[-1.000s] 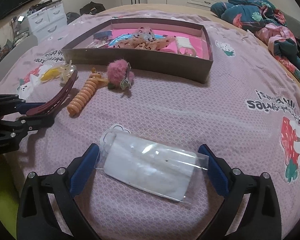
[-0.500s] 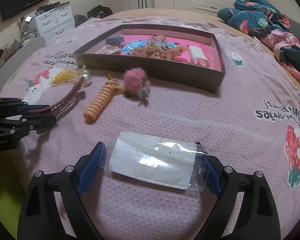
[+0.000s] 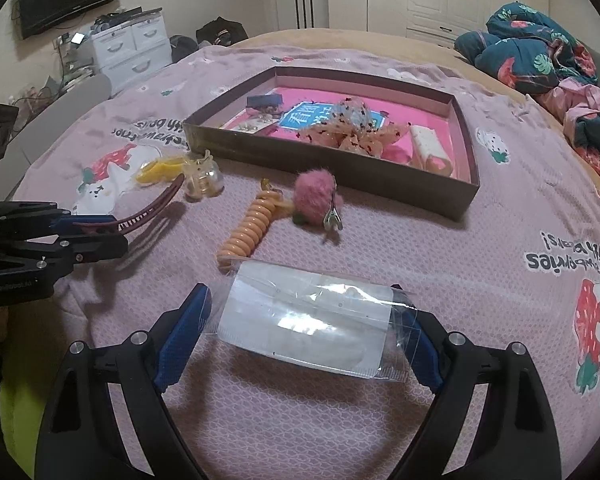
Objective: Organize jewelry
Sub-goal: 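Lift the maroon clip and plastic bag and carry them toward the tray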
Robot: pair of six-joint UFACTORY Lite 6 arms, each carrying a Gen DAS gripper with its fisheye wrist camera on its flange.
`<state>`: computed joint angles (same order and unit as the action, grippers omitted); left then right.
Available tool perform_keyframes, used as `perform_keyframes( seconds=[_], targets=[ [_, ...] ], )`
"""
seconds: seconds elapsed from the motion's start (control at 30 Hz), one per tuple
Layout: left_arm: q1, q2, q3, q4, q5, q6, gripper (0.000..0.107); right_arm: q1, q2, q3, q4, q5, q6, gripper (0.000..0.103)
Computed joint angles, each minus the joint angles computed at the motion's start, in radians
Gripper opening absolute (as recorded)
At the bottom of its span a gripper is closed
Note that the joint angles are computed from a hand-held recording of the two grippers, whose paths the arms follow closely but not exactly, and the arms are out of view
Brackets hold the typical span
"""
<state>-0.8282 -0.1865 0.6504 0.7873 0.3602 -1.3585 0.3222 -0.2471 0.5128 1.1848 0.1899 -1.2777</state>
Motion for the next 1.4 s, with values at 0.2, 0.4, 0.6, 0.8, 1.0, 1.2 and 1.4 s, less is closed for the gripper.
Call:
perform_keyframes(
  seconds=[0.2, 0.4, 0.6, 0.8, 1.0, 1.2, 1.4],
  targets=[
    [0.012, -0.043, 0.031, -0.044, 0.048, 0.072, 0.023, -0.002, -0.026, 0.034, -0.135, 0.029, 0.144, 0.087],
    [0.057, -0.031, 0.094, -0.103, 0.064, 0.175, 0.023, -0.005, -0.009, 0.1, -0.194, 0.057, 0.206, 0.087],
    [0.109, 0.023, 0.185, -0.158, 0.064, 0.273, 0.023, -0.026, 0.039, 0.183, -0.21, 0.079, 0.22, 0.087],
    [0.16, 0.127, 0.313, -0.215, 0.05, 0.376, 0.023, -0.082, 0.118, 0.285, -0.192, 0.107, 0.191, 0.087],
    [0.196, 0.265, 0.473, -0.277, 0.039, 0.476, 0.023, -0.141, 0.196, 0.383, -0.199, 0.127, 0.182, 0.087],
    [0.229, 0.409, 0.631, -0.373, 0.03, 0.592, 0.023, -0.186, 0.285, 0.478, -0.235, 0.126, 0.194, 0.087],
    [0.242, 0.531, 0.757, -0.418, 0.038, 0.656, 0.023, -0.217, 0.362, 0.561, -0.266, 0.123, 0.218, 0.087]
  ],
)
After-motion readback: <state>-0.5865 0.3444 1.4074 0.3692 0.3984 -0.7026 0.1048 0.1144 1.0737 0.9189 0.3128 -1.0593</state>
